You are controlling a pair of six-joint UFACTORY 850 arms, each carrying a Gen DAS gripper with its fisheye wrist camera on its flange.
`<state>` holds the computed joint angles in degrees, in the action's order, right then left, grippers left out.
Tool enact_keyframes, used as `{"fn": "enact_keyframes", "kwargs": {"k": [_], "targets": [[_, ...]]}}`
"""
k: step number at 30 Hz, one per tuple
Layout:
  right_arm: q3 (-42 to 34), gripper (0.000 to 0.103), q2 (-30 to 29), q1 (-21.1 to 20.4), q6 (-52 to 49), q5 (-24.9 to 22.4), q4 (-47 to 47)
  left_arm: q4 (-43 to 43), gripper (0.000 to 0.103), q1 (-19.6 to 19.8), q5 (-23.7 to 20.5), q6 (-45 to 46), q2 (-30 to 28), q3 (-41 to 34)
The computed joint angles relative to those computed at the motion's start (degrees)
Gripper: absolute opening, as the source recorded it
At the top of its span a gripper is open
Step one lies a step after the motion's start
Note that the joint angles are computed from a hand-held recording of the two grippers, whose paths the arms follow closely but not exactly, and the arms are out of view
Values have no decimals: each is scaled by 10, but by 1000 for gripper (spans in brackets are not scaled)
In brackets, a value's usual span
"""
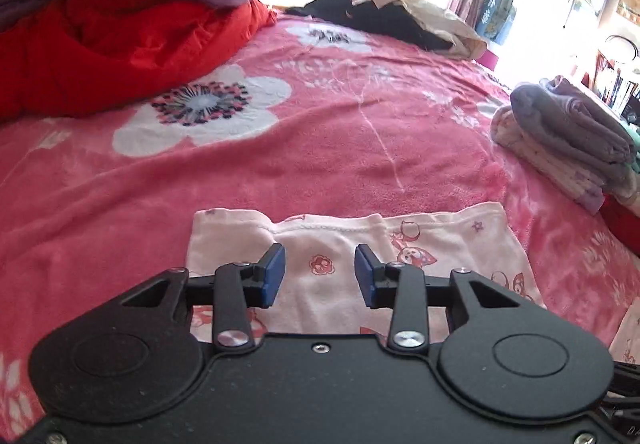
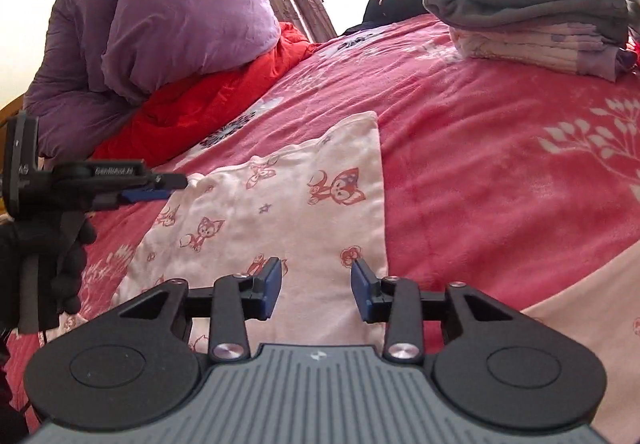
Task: Fold clothes
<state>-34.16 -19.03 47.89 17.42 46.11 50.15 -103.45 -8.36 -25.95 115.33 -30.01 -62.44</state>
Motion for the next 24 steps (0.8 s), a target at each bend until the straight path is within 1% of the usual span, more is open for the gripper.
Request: {"fn": "enact_keyframes", "kwargs": {"k": [1,2,3,5,7,10,11,12,13,14,16,17,20,24], "targets": [[-1,39,-3,-3,7,-9,-9,37,37,-6,24,-48,-18,-23],[-5,38,-6,-5,0,-18,-6,49,34,-8,42,-78,-32,-42],[-8,38,-9,-4,-11,-21,0,38,34,-4,38,-94,-40,-52],[-10,37,-9,-3,-25,-26,8,14,34,9,7,-140,-44,-61],[-11,37,-9,-3,-28,-27,10,-1,34,13,-7,-137,-35,-53],[-9,37,-9,-3,-19,-24,5,42,35,8,-29,-139,-25,-36],[-8,37,-8,-3,-16,-24,4,53,37,1,-24,-138,-28,-36],[-8,37,-8,-3,-15,-23,2,48,37,-10,-1,-124,-33,-39],[-7,37,-7,-3,-14,-23,1,18,37,-20,25,-92,-38,-42],[-6,37,-6,-3,-14,-23,1,-25,36,-26,39,-57,-39,-42],[-6,37,-5,-4,-15,-24,1,-111,35,-36,47,11,-30,-34],[-6,37,-5,-4,-12,-24,0,-124,35,-43,36,41,-21,-24],[-3,37,-2,-4,-5,-23,-2,-73,36,-65,-4,58,0,0],[4,37,3,-4,21,-17,-13,-28,36,-107,-13,80,-7,-1]]}}
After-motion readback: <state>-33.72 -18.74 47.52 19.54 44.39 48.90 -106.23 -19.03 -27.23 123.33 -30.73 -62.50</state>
